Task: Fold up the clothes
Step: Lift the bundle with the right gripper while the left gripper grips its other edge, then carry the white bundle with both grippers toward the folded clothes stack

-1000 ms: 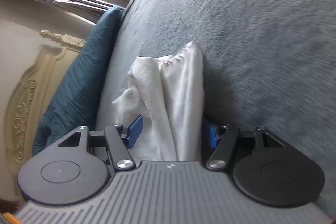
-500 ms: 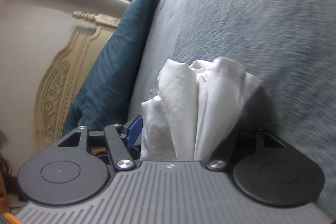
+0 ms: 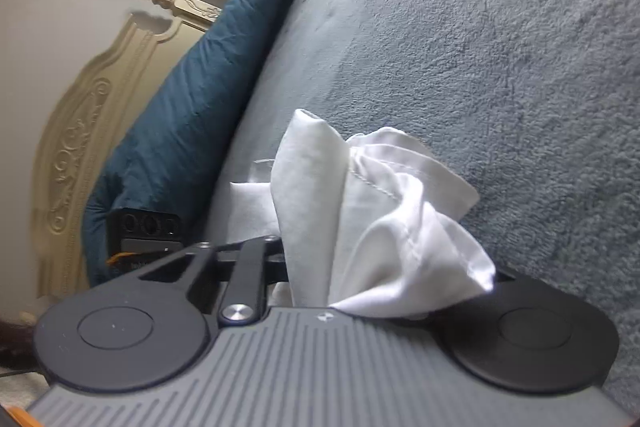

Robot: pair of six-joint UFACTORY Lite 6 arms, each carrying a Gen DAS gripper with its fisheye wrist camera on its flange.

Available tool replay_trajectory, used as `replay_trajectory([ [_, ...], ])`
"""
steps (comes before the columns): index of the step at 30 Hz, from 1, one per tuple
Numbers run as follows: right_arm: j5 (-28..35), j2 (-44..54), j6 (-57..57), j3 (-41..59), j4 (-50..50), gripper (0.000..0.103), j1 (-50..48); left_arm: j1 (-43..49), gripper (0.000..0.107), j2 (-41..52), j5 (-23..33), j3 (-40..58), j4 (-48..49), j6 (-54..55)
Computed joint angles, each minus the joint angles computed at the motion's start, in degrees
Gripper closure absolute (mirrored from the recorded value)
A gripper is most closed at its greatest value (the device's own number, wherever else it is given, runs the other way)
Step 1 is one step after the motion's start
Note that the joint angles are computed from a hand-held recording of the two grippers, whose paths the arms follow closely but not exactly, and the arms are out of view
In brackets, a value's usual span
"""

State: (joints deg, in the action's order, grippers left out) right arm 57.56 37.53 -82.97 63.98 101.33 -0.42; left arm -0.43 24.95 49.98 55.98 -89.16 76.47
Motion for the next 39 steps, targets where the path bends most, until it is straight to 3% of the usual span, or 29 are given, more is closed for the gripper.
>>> replay_trajectory([
  [2, -1.3, -1.8, -1.4, -1.6, 0.4, 0.089, 0.3, -0.7, 0.076, -1.1, -0.6, -0.6, -0.6, 0.0],
  [13, -6.2, -15.2, -2.8, -9.4, 1.5, 0.092, 3.0, -3.7, 0.08, -12.9, -3.3, -6.0, -1.5, -2.3],
  [24, -9.3, -37.4, -0.7, -23.2, -0.3, 0.093, 2.8, -7.3, 0.084, -30.2, -4.8, -11.7, 3.3, -10.2],
  [27, -10.6, -44.6, 1.7, -26.8, -1.7, 0.094, 3.0, -2.8, 0.085, -39.7, -0.5, -17.0, 8.6, -12.4],
  [33, -12.7, -59.4, 10.2, -31.8, -7.8, 0.094, 2.9, -6.3, 0.086, -52.3, -1.2, -18.3, 14.5, -21.4],
  [39, -14.7, -74.9, 23.5, -33.1, -18.0, 0.095, 2.7, -6.5, 0.086, -64.5, 3.4, -16.8, 21.3, -32.1],
])
